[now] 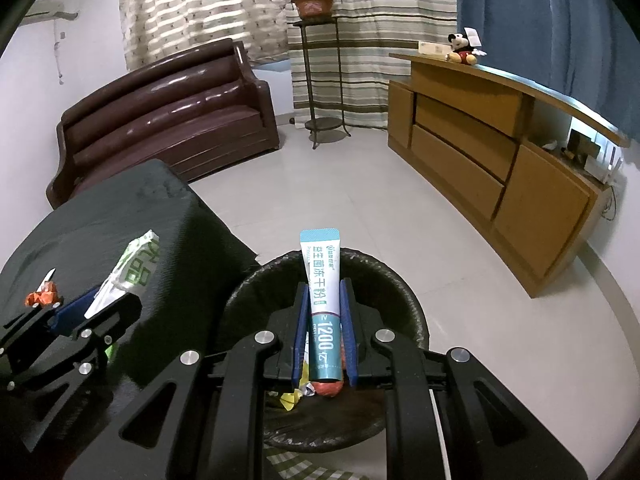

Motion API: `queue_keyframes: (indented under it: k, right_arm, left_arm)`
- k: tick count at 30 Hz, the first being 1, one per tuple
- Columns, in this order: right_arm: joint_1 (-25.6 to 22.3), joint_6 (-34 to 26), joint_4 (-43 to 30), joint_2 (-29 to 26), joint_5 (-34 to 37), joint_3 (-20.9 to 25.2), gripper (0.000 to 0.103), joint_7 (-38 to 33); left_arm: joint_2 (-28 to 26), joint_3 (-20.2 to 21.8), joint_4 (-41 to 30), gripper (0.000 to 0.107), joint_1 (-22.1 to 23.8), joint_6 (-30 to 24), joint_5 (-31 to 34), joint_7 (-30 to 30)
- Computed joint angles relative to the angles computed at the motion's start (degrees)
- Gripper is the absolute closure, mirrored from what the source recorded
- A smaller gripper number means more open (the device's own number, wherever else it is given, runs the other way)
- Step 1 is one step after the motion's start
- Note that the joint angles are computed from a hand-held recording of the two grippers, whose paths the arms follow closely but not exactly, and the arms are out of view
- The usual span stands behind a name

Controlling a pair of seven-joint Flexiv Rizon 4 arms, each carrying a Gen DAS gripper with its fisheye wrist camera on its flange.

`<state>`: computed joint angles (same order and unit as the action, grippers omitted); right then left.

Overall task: Collect trash
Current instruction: 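Open both tools over the bin to drop the tube and wrapper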

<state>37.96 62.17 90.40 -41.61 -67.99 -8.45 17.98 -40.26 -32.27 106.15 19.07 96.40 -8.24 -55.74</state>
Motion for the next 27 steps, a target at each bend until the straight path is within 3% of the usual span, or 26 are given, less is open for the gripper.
queue_keyframes:
  k: [9, 13, 18, 27]
  right_arm:
    - [-0.7, 1.1, 0.1, -0.5, 0.4, -0.1, 0.086, 0.5]
    - [-0.8, 1.6, 0.6, -0.3, 0.5, -0.5, 0.076, 1.8]
    - [-0.6, 1.2, 0.9, -0.2, 0.2, -0.7, 0.075, 2.7]
    - [-0.4, 0.4, 0.4, -0.2, -0.3, -0.4, 0.061, 3.1]
  left_arm:
    - [-0.2, 3.6, -2.0, 0.077, -3.8, -2.2, -0.8, 0.2]
    - [0.1, 5.4, -2.9, 0.076, -5.6, -4.0, -2.8, 0.7]
    - [0.2, 5.5, -2.7, 0.065, -6.0, -3.7, -4.4, 1.6]
    - [0.7, 4.7, -1.9, 0.058, -4.7, -2.5, -5.1, 1.5]
